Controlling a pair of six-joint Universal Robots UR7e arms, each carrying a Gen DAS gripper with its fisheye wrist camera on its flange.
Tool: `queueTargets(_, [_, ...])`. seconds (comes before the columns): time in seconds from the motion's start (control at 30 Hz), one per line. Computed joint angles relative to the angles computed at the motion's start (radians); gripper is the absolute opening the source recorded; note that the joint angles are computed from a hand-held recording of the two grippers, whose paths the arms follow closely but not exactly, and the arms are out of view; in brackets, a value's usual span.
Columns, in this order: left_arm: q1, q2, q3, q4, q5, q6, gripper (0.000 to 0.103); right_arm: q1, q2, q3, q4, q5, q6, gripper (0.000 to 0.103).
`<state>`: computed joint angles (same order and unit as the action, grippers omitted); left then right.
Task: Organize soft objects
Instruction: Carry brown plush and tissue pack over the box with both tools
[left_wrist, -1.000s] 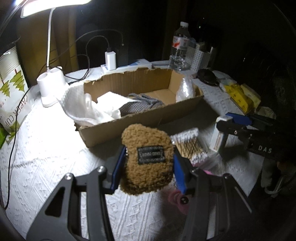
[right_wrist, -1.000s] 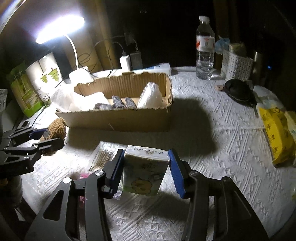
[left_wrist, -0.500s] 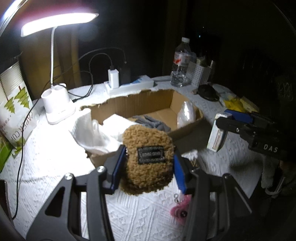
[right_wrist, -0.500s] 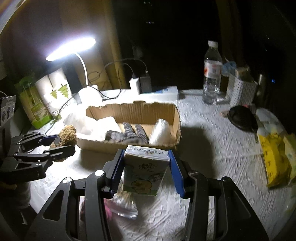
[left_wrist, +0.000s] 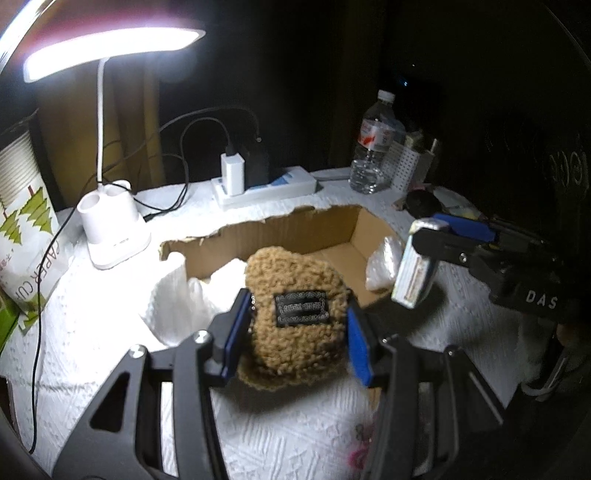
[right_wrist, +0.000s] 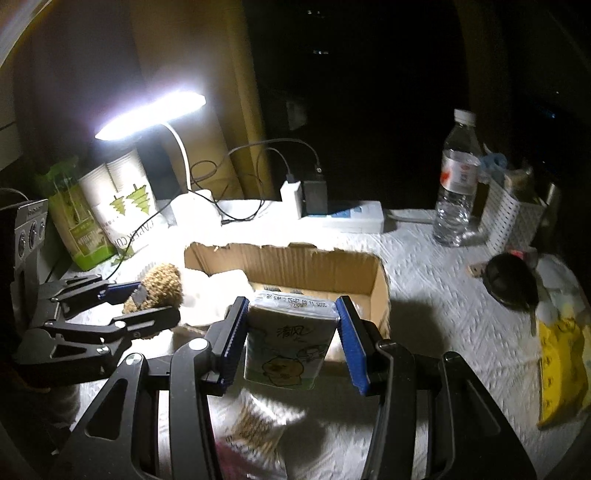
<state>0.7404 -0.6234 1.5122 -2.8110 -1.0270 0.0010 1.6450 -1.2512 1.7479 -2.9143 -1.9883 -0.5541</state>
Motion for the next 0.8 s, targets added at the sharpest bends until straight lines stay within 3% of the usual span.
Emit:
queueTargets(0.43, [0.025, 0.071, -0.106, 0.048, 0.002, -0.015, 0.049, -0.033, 0.091, -0.125, 0.069, 0.059, -0.025, 0.05])
queueTargets(0.8, [0.041, 0.146, -0.206, 0.116, -0.006, -0.031, 0.049, -0.079, 0.144, -0.204, 0.086, 0.051, -0.025, 0.05])
